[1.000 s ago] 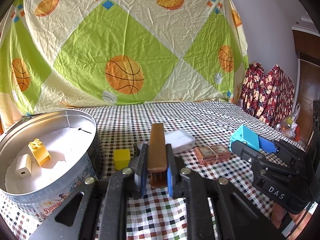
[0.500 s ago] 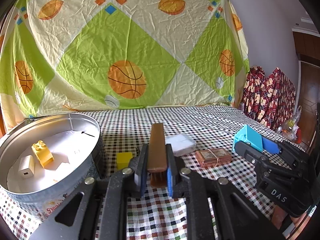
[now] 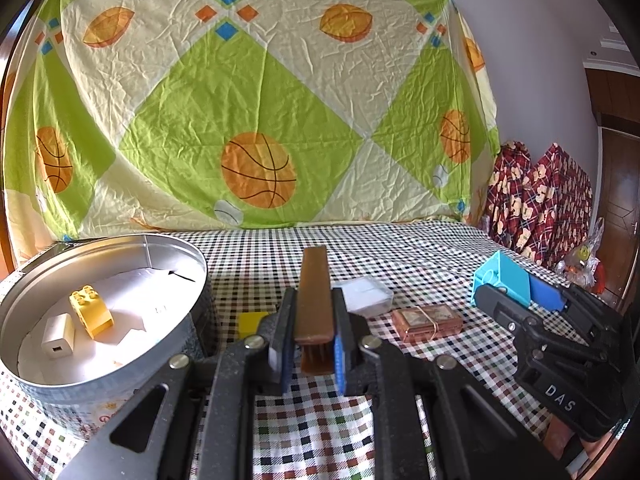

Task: Organize rigid objects
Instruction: 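Lift the brush with the left tool while the right tool holds the blue brick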

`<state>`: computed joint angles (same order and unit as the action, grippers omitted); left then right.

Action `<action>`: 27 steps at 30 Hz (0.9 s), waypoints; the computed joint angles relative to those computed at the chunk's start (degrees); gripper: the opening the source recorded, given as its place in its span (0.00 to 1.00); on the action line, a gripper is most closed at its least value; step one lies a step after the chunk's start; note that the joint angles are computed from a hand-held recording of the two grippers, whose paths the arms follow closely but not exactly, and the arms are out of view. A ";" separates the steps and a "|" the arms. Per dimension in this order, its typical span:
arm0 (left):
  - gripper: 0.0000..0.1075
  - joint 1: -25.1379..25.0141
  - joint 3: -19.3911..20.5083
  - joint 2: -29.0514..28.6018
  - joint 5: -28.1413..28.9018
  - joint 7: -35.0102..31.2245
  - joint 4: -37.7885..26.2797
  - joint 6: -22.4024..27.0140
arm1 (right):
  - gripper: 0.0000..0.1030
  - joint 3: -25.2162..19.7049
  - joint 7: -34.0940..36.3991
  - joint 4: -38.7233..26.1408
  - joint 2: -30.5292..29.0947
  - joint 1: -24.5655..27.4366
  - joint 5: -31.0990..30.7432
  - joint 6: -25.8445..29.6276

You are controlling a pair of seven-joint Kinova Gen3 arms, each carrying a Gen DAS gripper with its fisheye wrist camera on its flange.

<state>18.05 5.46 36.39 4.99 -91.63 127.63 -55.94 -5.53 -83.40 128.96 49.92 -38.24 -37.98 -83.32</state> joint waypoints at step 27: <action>0.13 -0.37 -1.11 0.40 2.02 -0.77 4.23 -7.19 | 0.49 -0.48 6.03 -4.33 -0.63 -3.20 -2.13 4.77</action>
